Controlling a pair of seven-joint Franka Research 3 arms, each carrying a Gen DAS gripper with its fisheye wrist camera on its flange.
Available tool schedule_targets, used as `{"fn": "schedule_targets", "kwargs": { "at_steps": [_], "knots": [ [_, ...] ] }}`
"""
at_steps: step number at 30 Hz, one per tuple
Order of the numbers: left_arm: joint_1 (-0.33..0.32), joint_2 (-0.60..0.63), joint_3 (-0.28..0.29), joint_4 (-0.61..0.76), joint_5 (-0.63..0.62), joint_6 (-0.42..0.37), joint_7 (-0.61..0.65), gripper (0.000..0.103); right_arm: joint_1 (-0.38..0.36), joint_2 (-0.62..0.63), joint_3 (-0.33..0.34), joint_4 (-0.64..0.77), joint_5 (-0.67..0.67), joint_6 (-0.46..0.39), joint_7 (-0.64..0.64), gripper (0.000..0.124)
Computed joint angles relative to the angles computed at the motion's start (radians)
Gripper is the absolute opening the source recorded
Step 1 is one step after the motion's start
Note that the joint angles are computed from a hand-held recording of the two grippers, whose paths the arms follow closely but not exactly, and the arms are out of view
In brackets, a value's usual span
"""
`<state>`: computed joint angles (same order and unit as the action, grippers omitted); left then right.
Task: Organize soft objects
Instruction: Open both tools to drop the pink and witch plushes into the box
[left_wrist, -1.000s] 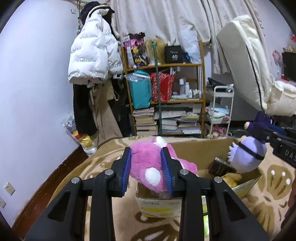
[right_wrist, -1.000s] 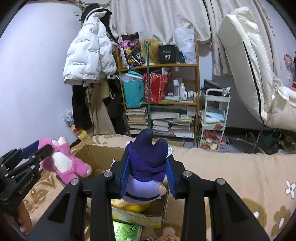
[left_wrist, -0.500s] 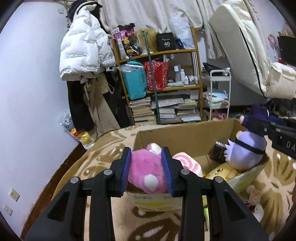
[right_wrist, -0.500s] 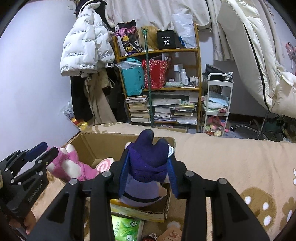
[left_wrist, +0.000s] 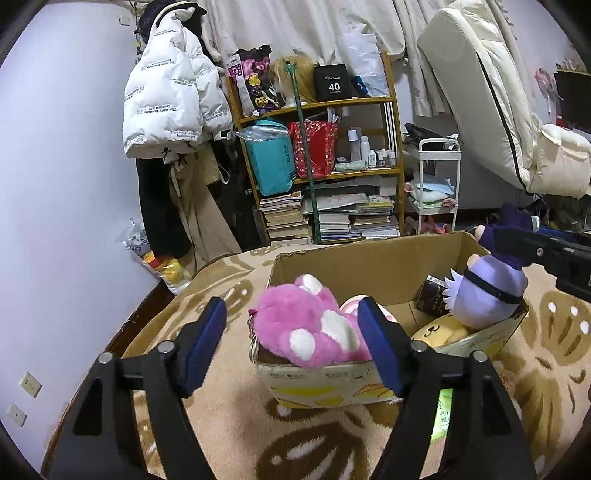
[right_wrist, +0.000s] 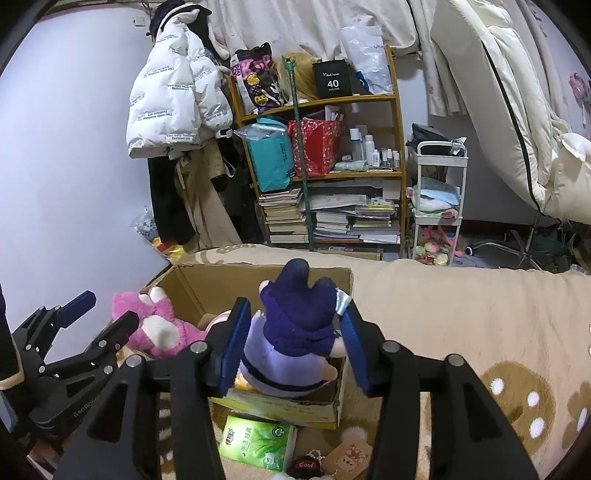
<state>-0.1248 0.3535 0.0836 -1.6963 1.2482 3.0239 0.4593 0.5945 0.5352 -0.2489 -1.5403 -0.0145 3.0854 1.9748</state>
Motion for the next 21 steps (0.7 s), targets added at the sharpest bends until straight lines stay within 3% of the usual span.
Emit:
{"fn": "schedule_targets", "kwargs": {
  "at_steps": [3, 12, 21],
  "knots": [
    [-0.004, -0.015, 0.005, -0.018, 0.018, 0.001, -0.017, 0.087, -0.001, 0.000, 0.001, 0.002, 0.004, 0.000, 0.001, 0.061],
    [0.020, -0.052, -0.019, -0.067, 0.013, -0.008, -0.017, 0.093, 0.051, -0.072, -0.051, -0.100, 0.022, 0.052, 0.049, 0.083],
    [0.046, -0.121, -0.047, -0.141, 0.021, -0.005, -0.023, 0.094, 0.249, -0.142, -0.271, -0.216, -0.028, 0.083, 0.144, 0.098]
  ]
}}
